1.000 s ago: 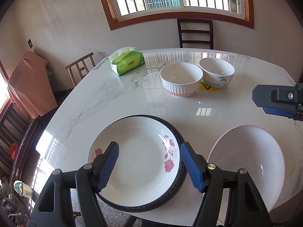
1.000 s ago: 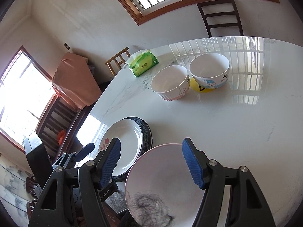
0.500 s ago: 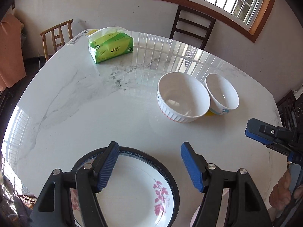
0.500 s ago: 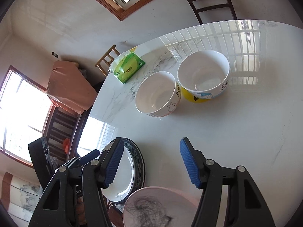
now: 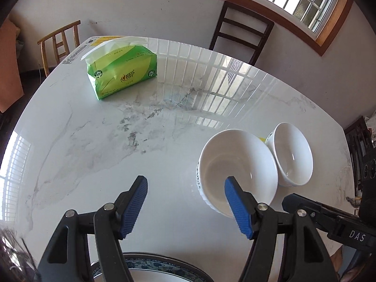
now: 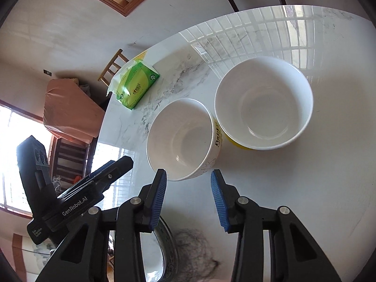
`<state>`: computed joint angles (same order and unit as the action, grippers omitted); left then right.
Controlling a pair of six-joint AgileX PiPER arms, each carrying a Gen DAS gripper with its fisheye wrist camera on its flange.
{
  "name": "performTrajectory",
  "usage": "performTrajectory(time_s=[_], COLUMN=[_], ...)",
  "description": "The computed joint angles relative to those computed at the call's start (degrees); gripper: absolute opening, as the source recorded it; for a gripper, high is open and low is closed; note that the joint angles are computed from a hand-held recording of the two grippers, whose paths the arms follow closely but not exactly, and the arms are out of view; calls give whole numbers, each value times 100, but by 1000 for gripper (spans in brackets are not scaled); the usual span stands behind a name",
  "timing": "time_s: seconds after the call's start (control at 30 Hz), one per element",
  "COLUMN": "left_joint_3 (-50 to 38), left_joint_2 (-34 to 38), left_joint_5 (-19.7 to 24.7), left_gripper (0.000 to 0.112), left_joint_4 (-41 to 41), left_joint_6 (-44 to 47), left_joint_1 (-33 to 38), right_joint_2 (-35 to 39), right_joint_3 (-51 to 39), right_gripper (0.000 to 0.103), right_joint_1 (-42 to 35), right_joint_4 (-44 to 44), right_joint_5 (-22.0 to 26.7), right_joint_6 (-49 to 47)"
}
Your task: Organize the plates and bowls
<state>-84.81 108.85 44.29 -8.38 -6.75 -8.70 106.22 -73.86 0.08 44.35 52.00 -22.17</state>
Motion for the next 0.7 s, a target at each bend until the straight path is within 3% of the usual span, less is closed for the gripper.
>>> performTrajectory(time_s=[0.57,0.63,0.7], left_joint_3=[-793,-867,-1097], left_joint_2=[926,1026,1240], left_joint_5=[165,254,568], left_gripper=[69,53,16], left_joint_4=[854,834,462], left_joint_6=[-308,-281,-14], left_joint_1=[-350,-371,-297], right_joint_2=[718,767,836], right_joint_3=[-636,-666,-722], right_gripper=[35,33,32], right_joint_1=[255,269,290], right_joint_4=[-410,-426,-486], right_joint_5=[-142,-144,-144], right_joint_6=[511,513,575])
